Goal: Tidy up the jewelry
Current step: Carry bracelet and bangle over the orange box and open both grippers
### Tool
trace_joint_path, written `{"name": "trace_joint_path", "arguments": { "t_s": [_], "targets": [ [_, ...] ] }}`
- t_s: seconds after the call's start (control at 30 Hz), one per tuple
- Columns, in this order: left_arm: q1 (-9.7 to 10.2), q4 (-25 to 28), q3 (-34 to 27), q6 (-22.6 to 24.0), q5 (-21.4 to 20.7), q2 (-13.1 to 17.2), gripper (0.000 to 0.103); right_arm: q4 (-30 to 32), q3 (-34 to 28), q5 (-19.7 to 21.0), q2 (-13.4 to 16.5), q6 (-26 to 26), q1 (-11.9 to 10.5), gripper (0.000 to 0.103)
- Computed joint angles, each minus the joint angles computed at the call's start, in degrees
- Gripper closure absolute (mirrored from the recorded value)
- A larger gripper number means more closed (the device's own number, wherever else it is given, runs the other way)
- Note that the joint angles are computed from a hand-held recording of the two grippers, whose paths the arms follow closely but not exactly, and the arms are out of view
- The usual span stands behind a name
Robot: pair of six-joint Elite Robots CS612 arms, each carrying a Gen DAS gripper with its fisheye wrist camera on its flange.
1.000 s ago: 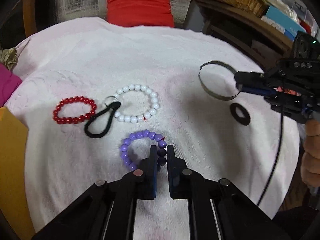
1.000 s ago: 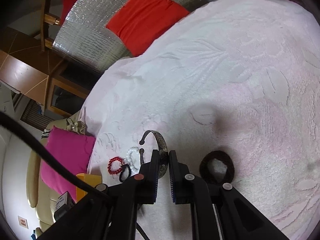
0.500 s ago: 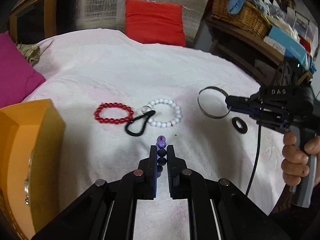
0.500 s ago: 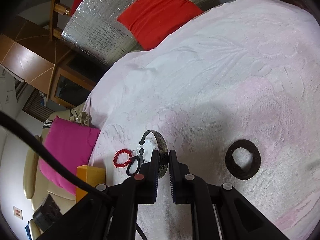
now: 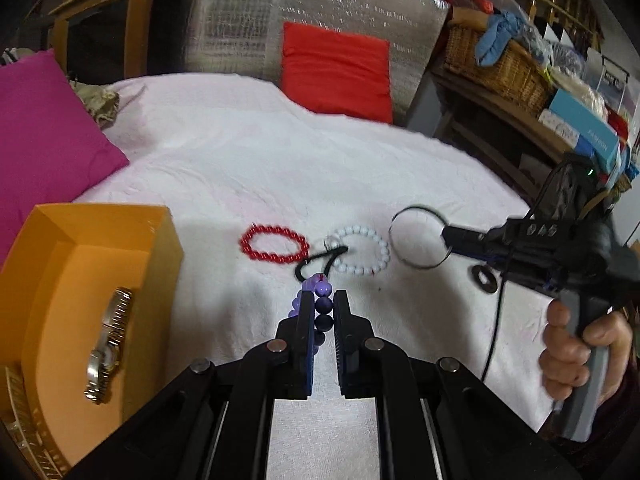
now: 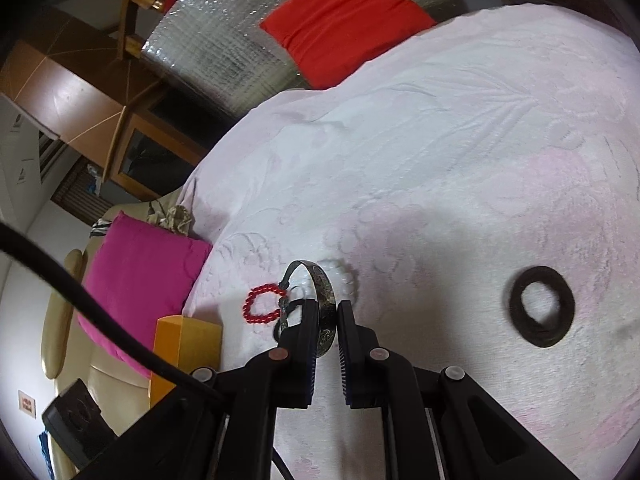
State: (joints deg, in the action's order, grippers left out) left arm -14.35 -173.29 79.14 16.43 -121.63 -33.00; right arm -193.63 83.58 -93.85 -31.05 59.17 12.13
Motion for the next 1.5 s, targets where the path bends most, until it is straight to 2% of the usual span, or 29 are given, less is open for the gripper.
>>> {"name": "trace_joint_path", "arguments": {
  "t_s": [0.2,0.4,0.63,0.83,1.0,1.23,1.33,1.4,1.5],
  "targets": [
    [1.57,-6.46,0.96,-3.81,-1.93,-0.82,0.094,0.04,-2.58,-0.27,1.07,-2.42,0.95,0.092],
    [3.56,-12.07,0.91,-7.45,-0.72,-0.89,0.094,1.04,-7.22,0.3,2.88,-6.51,2.61,0.092],
    [5.76,-14.78,-1.32,-13.07,5.53,0.42,0.094,3.03,-15.34,0.83,5.92,-13.81,4.98,0.092],
    [6.58,-12.75,-4.55,-16.3,12.78,2.45,0.094,8.42,-24.27,2.45,9.49,-18.44,6.48,0.092],
    [6.19,-10.51,-6.75,-17.83,18.15,3.84,0.094,13.68,-32.09,2.93,12.96,-20.8,7.35,0.092],
    [5.81,-4.99,-9.47,-20.26,21.53,5.07,0.094,24.58,-41.15,1.72,16.36,-20.53,7.72,0.092],
    [6.15,-3.77,-8.89,-21.59,21.42,4.66,0.094,33.67,-46.9,0.58,18.18,-22.04,7.94,0.092],
    [6.2,-2.61,-8.95,-21.99,22.39,4.62,0.094,39.86,-51.88,1.2,20.12,-22.17,7.97,0.092],
    [6.49,0.49,-9.44,-23.38,23.73,4.78,0.094,51.11,-61.58,2.24,24.19,-24.17,8.26,0.092]
  ]
}}
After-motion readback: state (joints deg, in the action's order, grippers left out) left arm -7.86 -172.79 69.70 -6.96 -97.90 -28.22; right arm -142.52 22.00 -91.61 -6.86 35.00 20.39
